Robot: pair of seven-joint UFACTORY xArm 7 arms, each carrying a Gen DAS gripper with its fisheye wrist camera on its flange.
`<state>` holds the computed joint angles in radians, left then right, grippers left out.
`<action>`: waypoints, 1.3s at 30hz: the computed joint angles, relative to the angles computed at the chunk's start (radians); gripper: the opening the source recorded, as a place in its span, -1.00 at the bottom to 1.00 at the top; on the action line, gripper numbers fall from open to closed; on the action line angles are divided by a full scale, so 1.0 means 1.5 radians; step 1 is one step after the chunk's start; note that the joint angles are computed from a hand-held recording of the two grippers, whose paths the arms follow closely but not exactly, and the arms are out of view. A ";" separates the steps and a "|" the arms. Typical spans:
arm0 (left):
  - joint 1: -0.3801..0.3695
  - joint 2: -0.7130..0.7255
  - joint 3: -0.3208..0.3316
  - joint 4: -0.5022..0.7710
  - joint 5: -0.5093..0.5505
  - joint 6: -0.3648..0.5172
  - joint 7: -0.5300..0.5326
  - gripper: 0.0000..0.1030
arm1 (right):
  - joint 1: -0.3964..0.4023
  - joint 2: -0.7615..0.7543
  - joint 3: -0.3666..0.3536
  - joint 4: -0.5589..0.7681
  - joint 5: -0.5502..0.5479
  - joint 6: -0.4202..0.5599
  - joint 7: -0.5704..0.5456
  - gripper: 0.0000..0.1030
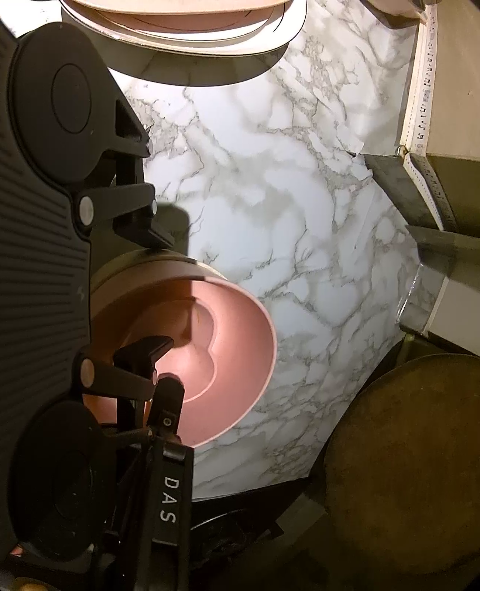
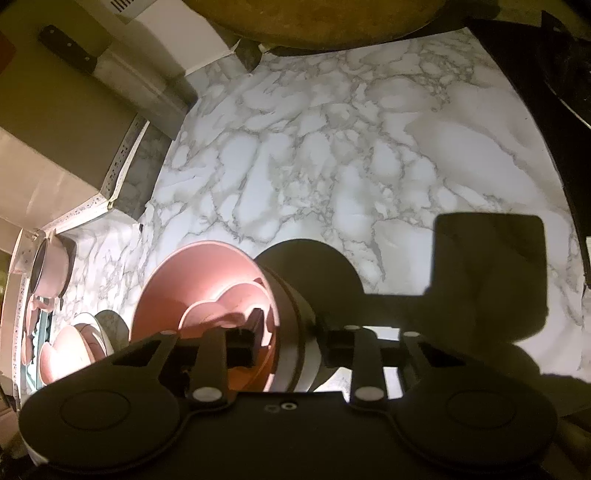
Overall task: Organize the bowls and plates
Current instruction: 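Lift the nested bowls with both grippers and carry them toward the pink bear plate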
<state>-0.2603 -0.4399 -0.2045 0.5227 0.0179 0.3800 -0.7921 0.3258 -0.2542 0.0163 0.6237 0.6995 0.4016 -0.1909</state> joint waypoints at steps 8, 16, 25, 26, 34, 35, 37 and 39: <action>0.018 -0.032 -0.020 -0.004 0.028 0.012 -0.035 -0.14 | 0.005 -0.020 0.009 -0.016 -0.038 -0.027 0.017 -0.61; 0.030 -0.093 -0.024 -0.005 0.041 0.067 -0.059 -0.18 | 0.025 -0.049 0.010 -0.013 -0.081 -0.031 0.041 -0.61; 0.061 -0.205 -0.019 -0.029 0.054 0.141 -0.078 -0.18 | 0.069 -0.060 0.018 0.015 -0.105 -0.028 0.039 -0.61; 0.068 -0.220 -0.019 -0.033 0.057 0.150 -0.081 -0.18 | 0.076 -0.059 0.019 0.020 -0.104 -0.027 0.035 -0.61; 0.114 -0.330 -0.020 -0.063 0.075 0.237 -0.108 -0.18 | 0.125 -0.026 0.041 0.074 -0.084 -0.017 0.000 -0.61; 0.120 -0.342 -0.018 -0.068 0.077 0.246 -0.110 -0.18 | 0.130 -0.020 0.046 0.081 -0.080 -0.016 -0.005 -0.61; 0.131 -0.366 -0.016 -0.077 0.078 0.268 -0.118 -0.18 | 0.138 -0.007 0.054 0.095 -0.074 -0.010 -0.015 -0.61; 0.140 -0.391 -0.012 -0.088 0.080 0.289 -0.123 -0.18 | 0.144 0.008 0.064 0.112 -0.068 -0.003 -0.025 -0.61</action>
<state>-0.0509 -1.0258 -0.2226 0.3904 0.1379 0.8131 -0.9768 0.5425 -0.2419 0.1124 0.7915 0.5969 0.3976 -0.2287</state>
